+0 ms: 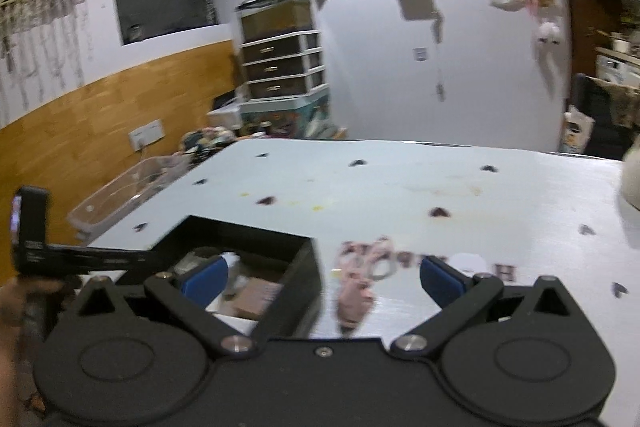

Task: Organize rigid objects
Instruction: 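Withdraw the right gripper from the box toward the white tape measure, then close the right gripper on the white round tape measure, then carry the tape measure into the black box and open the right gripper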

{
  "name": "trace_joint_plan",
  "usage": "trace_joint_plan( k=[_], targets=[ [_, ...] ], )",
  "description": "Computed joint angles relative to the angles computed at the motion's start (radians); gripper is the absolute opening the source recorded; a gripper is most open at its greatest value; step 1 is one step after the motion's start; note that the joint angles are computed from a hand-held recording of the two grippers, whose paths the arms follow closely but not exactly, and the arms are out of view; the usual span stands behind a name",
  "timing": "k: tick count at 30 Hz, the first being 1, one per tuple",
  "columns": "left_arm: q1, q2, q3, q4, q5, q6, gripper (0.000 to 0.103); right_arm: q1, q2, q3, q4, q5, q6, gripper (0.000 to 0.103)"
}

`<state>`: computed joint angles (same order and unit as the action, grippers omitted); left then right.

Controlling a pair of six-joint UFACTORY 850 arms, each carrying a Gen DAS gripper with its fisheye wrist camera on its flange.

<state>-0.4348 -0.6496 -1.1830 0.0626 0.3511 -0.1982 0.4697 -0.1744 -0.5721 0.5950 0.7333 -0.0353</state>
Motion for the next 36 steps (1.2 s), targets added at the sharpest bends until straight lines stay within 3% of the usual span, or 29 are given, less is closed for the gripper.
trace_joint_plan(
  k=[10, 20, 30, 36],
  targets=[
    [-0.001, 0.0, -0.001, -0.008, -0.002, 0.01, 0.003, -0.058, -0.083, 0.027, 0.142, 0.083, -0.016, 0.103],
    [-0.001, 0.0, -0.001, -0.004, -0.002, 0.005, 0.003, -0.149, -0.193, -0.049, 0.082, 0.038, -0.065, 0.102],
    [0.0, -0.001, -0.002, -0.009, -0.003, 0.014, 0.003, -0.237, -0.319, -0.23, 0.044, -0.121, -0.197, 0.064],
    [0.001, -0.001, -0.002, -0.009, -0.003, 0.015, 0.003, -0.237, -0.37, -0.296, 0.141, -0.169, -0.282, 0.053]
  ],
)
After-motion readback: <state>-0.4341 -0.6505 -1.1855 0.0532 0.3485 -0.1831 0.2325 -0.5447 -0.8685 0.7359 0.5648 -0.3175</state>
